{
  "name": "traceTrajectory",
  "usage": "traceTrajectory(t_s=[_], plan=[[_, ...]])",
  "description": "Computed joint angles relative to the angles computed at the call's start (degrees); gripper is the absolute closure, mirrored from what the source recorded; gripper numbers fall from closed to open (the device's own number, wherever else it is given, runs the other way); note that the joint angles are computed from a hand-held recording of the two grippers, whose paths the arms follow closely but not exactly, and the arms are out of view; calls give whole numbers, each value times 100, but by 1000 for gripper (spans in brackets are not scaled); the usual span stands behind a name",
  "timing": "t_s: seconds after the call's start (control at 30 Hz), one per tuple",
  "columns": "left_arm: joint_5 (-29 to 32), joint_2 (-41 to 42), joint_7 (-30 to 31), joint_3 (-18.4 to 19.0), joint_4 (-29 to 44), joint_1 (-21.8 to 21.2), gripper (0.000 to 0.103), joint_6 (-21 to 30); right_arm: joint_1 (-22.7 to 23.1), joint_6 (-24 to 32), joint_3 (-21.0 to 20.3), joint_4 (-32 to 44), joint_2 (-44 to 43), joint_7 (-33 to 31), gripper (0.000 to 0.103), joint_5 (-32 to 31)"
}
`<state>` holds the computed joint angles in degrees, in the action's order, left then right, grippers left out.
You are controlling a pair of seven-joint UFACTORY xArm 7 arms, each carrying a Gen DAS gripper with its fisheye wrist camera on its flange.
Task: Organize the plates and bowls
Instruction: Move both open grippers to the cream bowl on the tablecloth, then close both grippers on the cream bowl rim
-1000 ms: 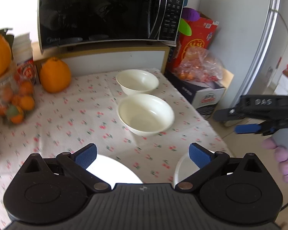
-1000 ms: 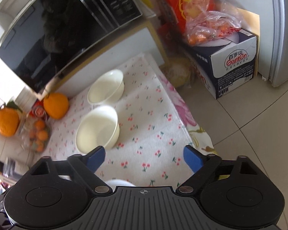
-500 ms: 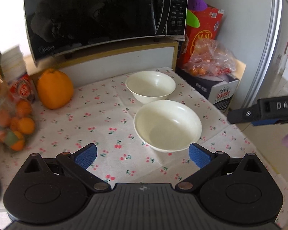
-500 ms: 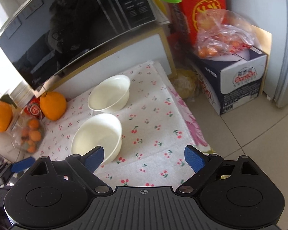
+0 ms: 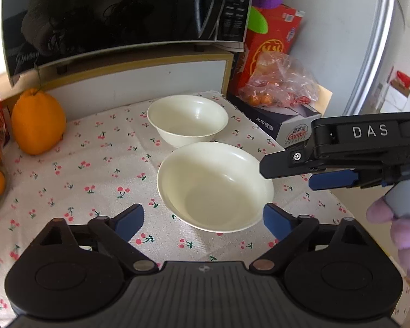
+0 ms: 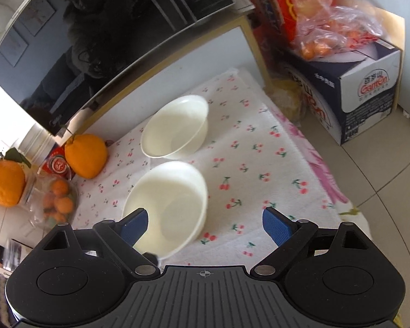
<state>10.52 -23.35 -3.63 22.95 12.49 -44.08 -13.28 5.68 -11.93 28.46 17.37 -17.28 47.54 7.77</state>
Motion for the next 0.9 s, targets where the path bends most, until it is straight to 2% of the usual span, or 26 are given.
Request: traceTrajectory(t_s=[0.1,0.17,0.2,0.27,0.37,0.5,0.53,0.67,0.77,0.8,0.9], plan=[[44,-16,-130,674,39,-548,19,-33,-131,-108,168,97,187,-1,13,72],[19,-53,-202,1031,63,-839,25,-19,-506,-175,646,134,283,-27,13,326],[10,-78,-204,1205,66,-979,26,-18,-650,-131,823,177,341,-59,17,429],[-67,-67,-199,1323,95,-1087,35,20,-836,-34,1036,253,426,-103,25,515],[-290,4,-224,1221,157,-1030,48,160,-1081,-66,1311,273,435,-88,33,555],[-613,75,-175,1066,219,-1002,57,294,-1114,-163,1385,283,506,-132,47,685],[-691,98,-175,1000,229,-974,62,317,-1135,-158,1415,300,535,-163,49,728],[-959,147,-187,807,272,-913,77,396,-963,-184,1272,352,664,-298,69,808],[-1095,187,-166,449,294,-657,81,457,-547,-252,855,367,760,-404,81,811],[-1132,217,-169,227,305,-472,81,489,-508,-240,837,378,764,-474,81,869],[-1215,188,-108,80,302,-354,82,557,-505,-185,892,399,750,-679,83,1082]])
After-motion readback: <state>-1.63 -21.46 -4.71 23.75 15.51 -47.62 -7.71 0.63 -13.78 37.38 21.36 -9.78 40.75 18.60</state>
